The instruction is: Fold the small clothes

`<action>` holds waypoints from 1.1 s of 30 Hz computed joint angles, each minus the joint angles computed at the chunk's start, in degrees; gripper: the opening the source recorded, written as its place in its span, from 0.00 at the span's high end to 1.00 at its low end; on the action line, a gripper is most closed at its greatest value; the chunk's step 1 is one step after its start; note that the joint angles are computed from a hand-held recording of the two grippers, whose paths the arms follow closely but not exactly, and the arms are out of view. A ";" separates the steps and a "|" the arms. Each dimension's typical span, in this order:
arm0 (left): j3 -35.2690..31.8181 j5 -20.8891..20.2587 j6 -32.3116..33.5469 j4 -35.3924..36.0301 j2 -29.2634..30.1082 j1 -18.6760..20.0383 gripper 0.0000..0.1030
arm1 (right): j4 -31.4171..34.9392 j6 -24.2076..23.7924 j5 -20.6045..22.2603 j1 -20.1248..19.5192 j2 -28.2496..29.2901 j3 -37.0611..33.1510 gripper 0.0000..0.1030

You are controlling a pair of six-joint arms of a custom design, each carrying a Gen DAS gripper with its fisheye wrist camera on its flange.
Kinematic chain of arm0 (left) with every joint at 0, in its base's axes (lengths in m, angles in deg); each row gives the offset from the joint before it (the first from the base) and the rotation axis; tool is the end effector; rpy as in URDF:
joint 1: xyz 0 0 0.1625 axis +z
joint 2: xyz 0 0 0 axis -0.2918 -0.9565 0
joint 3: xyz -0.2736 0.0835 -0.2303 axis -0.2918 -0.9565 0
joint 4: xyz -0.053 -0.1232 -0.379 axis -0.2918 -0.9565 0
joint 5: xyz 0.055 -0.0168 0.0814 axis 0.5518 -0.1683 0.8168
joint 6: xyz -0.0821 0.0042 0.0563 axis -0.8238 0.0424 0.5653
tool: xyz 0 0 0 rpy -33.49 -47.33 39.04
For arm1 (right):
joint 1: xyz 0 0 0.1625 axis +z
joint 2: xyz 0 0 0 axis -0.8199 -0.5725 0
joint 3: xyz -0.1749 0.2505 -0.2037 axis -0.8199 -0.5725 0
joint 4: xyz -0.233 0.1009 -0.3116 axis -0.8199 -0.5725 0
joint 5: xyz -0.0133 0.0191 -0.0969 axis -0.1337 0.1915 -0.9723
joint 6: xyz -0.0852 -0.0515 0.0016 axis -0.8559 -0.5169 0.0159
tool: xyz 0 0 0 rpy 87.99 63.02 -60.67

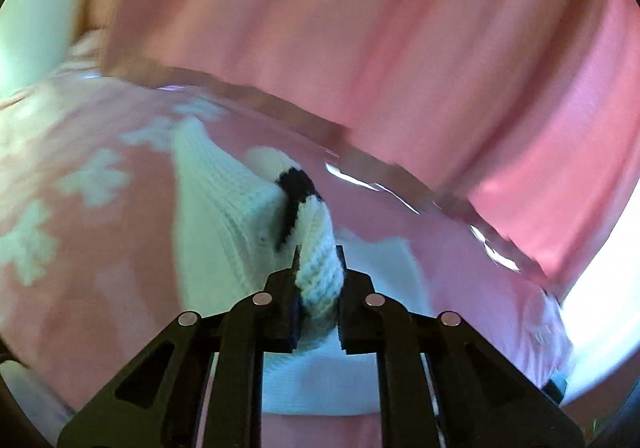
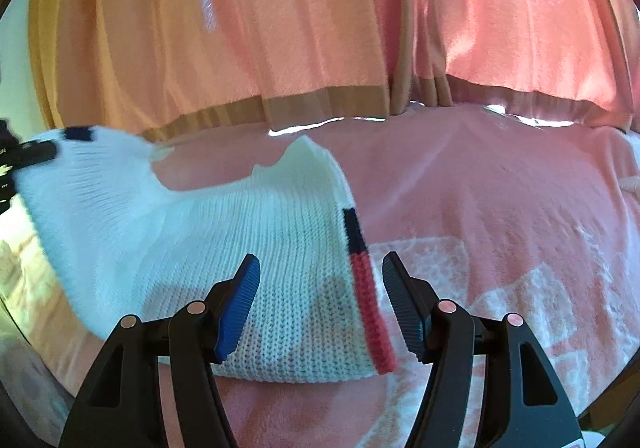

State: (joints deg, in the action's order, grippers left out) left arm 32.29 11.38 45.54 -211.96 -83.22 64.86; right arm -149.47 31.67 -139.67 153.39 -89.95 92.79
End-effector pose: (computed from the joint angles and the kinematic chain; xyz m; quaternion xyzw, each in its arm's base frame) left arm -0.3397 -0.6326 0.1580 0.2209 0.9260 -0.2982 0.0699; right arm 0.1340 -0.4893 0.2160 -0.0466 -0.7851 0.5010 0.3613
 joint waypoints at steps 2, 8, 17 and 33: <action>-1.21 -0.85 0.57 2.07 2.78 -1.28 0.88 | -0.49 0.65 0.78 0.12 -1.51 1.39 0.37; -5.35 0.18 0.42 15.81 10.17 -1.63 0.80 | -2.08 -1.36 1.98 0.69 -3.86 3.62 0.31; 16.92 10.48 11.51 -3.14 -6.78 -2.83 0.31 | 24.11 5.17 18.80 -1.77 -8.67 -1.05 0.24; 15.92 10.39 9.78 0.32 -9.50 0.35 0.31 | 41.48 16.91 26.85 -2.40 -3.38 -15.51 0.87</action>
